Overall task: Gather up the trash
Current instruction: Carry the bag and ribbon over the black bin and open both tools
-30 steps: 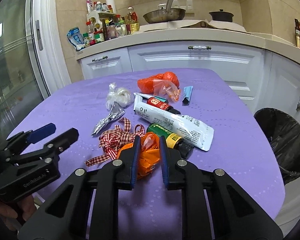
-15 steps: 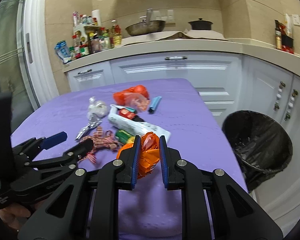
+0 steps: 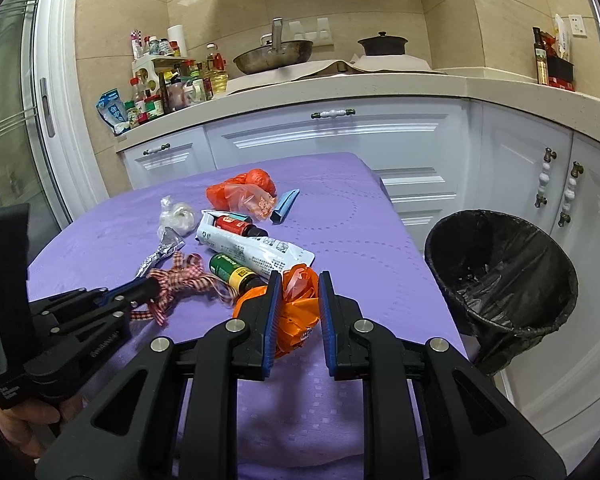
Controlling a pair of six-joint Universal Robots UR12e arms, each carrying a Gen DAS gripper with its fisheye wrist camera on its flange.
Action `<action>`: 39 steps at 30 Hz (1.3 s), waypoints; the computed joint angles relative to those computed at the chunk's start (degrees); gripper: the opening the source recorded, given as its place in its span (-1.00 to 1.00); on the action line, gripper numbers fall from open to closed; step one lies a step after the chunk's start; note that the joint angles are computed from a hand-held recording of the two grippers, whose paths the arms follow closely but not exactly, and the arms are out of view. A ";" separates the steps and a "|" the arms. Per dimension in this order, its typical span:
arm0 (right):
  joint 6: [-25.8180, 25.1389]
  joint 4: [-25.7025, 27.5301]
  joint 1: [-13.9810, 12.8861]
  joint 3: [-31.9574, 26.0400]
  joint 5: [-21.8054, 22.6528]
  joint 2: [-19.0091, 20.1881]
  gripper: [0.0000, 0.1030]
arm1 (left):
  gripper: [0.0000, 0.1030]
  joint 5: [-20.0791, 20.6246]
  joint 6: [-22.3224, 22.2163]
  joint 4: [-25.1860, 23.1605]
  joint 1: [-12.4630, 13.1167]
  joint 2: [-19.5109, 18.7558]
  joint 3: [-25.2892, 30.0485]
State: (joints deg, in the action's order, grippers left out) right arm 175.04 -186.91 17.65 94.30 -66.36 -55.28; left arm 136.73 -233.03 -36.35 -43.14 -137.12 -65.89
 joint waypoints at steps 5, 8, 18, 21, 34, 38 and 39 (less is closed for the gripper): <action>-0.23 -0.44 0.00 0.18 -0.38 -0.13 -0.65 | -0.84 3.46 -0.31 0.22 -0.68 0.40 -0.12; -0.27 -0.82 -0.05 0.23 -0.61 -0.24 -0.65 | -0.84 4.73 -0.30 0.91 -0.91 0.71 -0.21; -0.03 -3.87 -0.87 -0.02 -3.68 -0.51 -0.65 | -0.84 5.86 7.29 7.46 -0.87 -1.47 4.16; 0.42 -5.25 -1.48 -0.33 -5.46 -0.43 -0.65 | -0.84 5.04 10.92 9.58 -0.68 -3.07 6.89; 3.07 -8.02 -4.92 -4.63 -12.64 2.10 -0.65 | -0.84 -2.97 21.47 8.93 0.40 -14.52 28.06; 3.93 -7.66 -5.92 -6.44 -13.55 3.44 -0.65 | -0.84 -4.63 23.95 3.71 0.67 -20.86 40.05; 4.14 -7.41 -6.20 -7.11 -13.94 3.92 -0.65 | -0.84 -4.96 24.19 2.15 0.75 -22.35 42.91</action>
State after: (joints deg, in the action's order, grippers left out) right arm 179.18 -194.32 11.45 87.19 -80.30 -51.36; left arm 131.78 -208.85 -34.20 -42.38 -159.47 -22.98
